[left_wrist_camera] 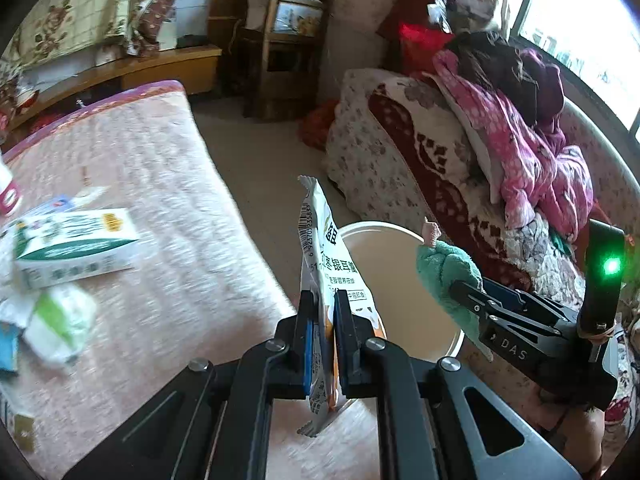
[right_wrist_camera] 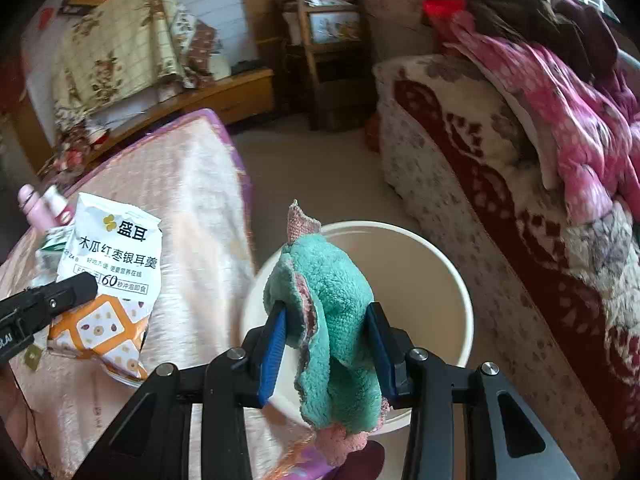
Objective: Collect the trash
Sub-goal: 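Carry the cloth and snack bag with both tools over the white bucket, then open both tools to drop the cloth and snack bag into the bucket, then move both open tools back over the trash on the mattress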
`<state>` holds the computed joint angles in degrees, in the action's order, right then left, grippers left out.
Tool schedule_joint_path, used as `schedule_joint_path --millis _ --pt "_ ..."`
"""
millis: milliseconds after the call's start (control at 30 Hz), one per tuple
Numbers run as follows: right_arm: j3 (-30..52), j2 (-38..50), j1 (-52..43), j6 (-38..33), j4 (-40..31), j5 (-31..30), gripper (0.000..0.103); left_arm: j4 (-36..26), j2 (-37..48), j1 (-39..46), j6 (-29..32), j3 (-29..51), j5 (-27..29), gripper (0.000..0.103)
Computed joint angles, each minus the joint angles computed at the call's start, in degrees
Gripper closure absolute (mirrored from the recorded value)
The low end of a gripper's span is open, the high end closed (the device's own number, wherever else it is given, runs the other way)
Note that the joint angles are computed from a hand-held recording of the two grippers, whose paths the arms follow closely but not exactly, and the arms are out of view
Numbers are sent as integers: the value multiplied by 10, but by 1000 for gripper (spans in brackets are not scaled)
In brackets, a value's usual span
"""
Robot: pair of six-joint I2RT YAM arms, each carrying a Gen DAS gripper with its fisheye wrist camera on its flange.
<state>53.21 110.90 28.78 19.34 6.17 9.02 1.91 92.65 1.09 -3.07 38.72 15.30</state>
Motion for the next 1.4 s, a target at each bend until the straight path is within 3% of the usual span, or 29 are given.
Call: schedule_joint_path --millis 167,433,500,533,567,733,1133,1400 --pt "15 42 -39 0 7 -15 61 23 79 -49 -22 46 -30 93" --pt "44 90 -60 15 8 -9 53 46 159 -66 -57 90 -21 90" --pt "46 95 -62 14 14 -6 39 39 167 -63 -59 95 -9 74" --pt "44 95 -61 15 20 -1 29 39 166 -61 -59 92 -7 57" --pt "43 95 -61 16 23 4 29 49 156 -59 -58 79 -11 48" --pt "49 94 -52 10 10 6 29 58 99 -51 -38 33 -55 47" --pt "41 44 45 23 2 58 29 40 -81 71 33 -90 -87 47" --pt "88 32 144 44 -37 70 29 -18 -185 216 103 -132 -27 46"
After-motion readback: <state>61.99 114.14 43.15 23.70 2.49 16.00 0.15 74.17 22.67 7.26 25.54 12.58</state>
